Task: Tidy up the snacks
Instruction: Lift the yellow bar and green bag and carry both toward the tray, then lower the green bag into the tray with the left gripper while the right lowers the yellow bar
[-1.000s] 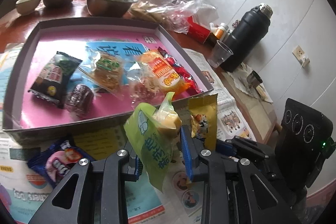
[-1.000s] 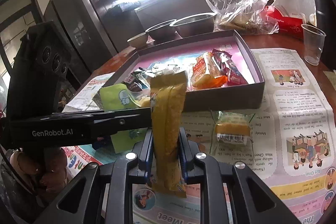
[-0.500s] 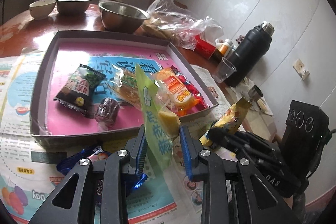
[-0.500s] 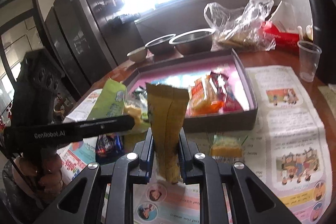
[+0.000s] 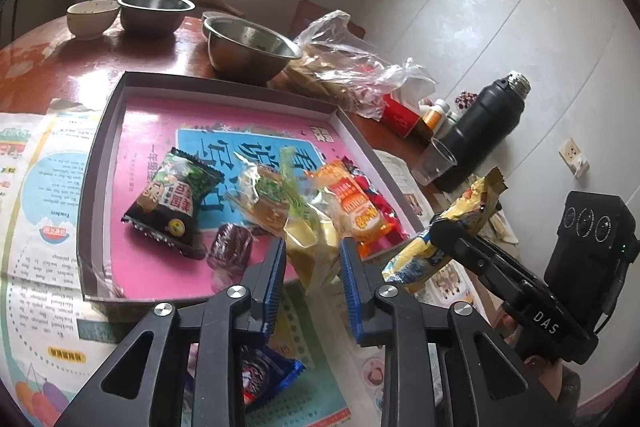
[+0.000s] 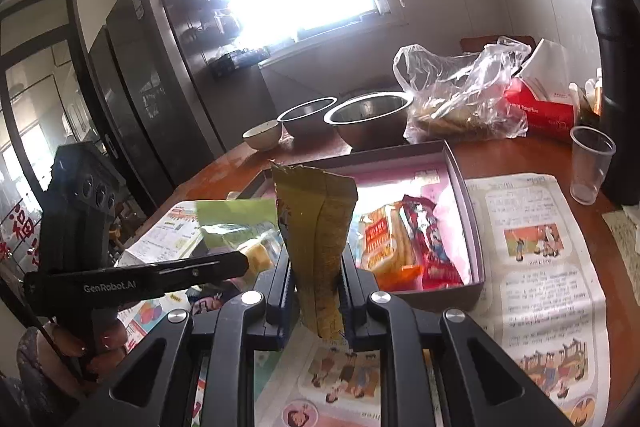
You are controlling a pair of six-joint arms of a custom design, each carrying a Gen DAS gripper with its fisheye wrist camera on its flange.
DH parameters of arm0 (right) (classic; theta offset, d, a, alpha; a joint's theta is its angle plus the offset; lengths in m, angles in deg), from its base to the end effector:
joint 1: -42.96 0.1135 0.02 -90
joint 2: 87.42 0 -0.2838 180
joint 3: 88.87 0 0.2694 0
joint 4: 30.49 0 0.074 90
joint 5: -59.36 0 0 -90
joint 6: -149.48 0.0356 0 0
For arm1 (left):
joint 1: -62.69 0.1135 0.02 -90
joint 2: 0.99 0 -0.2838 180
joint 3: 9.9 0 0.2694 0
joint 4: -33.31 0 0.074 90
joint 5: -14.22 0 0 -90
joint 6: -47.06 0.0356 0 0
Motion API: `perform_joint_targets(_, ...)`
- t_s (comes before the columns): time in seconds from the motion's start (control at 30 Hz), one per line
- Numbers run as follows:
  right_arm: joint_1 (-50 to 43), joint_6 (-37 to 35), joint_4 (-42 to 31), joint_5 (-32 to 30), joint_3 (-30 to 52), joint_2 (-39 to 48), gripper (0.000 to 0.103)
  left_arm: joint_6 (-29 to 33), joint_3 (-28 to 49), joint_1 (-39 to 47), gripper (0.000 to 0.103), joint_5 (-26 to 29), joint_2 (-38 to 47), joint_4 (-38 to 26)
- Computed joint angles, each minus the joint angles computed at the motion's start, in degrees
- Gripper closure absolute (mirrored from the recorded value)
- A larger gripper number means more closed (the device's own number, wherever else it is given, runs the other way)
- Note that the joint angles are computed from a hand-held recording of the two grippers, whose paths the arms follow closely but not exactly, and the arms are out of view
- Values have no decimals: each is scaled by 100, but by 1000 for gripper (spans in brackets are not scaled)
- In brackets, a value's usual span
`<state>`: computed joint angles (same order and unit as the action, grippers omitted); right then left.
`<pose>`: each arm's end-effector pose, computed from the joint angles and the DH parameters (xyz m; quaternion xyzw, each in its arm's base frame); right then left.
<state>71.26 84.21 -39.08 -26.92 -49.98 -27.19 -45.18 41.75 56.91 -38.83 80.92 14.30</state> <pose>0.1991 0.1046 0.2072 -0.0107 0.8653 0.1982 0.4602 0.2760 -0.0494 0.1811 0.1377 0.8853 -0.3194 0.3085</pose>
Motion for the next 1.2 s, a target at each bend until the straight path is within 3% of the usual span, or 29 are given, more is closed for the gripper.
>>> perform_joint_targets(0.03,-30,-9,14,-29,28,34,83,1,52,21,95,17,66,2)
perform_joint_targets(0.33,-216,-83,216,-162,201,345,83,-89,345,-23,95,4,625,94)
perform_joint_targets(1.2,-706,-234,189,-580,779,1428,83,-79,617,-121,95,-238,1141,237)
